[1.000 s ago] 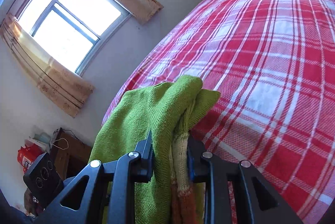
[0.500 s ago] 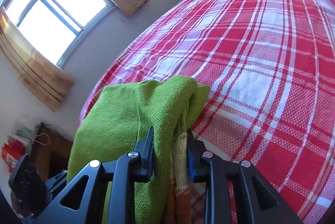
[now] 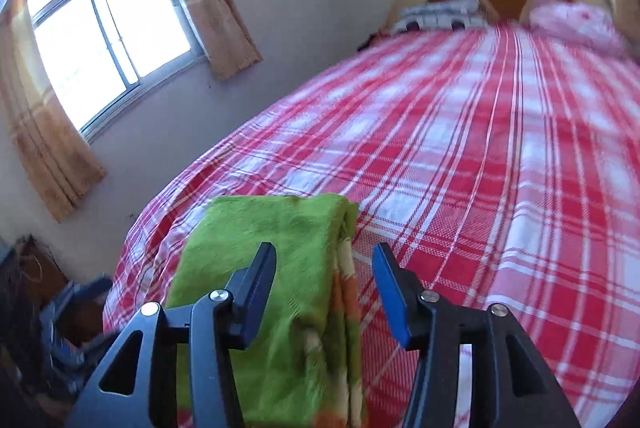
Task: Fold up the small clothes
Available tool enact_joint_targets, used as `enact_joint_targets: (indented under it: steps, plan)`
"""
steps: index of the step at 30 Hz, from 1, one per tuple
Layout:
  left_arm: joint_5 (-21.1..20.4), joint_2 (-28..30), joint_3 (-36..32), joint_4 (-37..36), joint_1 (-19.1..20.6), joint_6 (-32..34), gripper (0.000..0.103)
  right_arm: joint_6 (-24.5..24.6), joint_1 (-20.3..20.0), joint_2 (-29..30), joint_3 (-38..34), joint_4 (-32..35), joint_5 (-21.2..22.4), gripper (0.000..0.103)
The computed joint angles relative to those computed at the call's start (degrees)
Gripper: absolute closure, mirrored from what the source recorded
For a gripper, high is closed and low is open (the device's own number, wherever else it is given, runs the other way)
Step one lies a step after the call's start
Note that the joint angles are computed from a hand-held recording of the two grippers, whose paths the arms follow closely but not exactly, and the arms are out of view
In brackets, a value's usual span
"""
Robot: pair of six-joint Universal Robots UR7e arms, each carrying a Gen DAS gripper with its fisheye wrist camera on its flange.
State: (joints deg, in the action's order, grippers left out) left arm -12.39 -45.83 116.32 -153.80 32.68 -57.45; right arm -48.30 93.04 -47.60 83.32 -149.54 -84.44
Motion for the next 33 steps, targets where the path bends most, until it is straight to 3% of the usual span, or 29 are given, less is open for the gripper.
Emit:
enact_joint_targets:
  steps: [6, 11, 26, 33]
  plan:
    - [2.3, -0.1, -0.2, -2.6, -1.1, 2.3, 0.0, -5.0, -1.0, -9.3, 13.3, -9.7, 3.9, 0.042]
    - [3.1, 0.3, -0.6, -3.8, -1.8, 3.4, 0.0, -6.7, -1.5, -13.2, 17.9, -11.4, 4.9, 0.037]
    - [3.9, 0.1, -0.7, -0.8, -2.4, 0.4, 0.0, -10.0, -1.0, -16.1, 23.1, -16.2, 6.1, 0.033]
    - [3.8, 0.0, -1.0, 0.6, -2.6, -0.4, 0.0, -9.9, -1.1, -16.4, 22.9, -15.3, 6.0, 0.032]
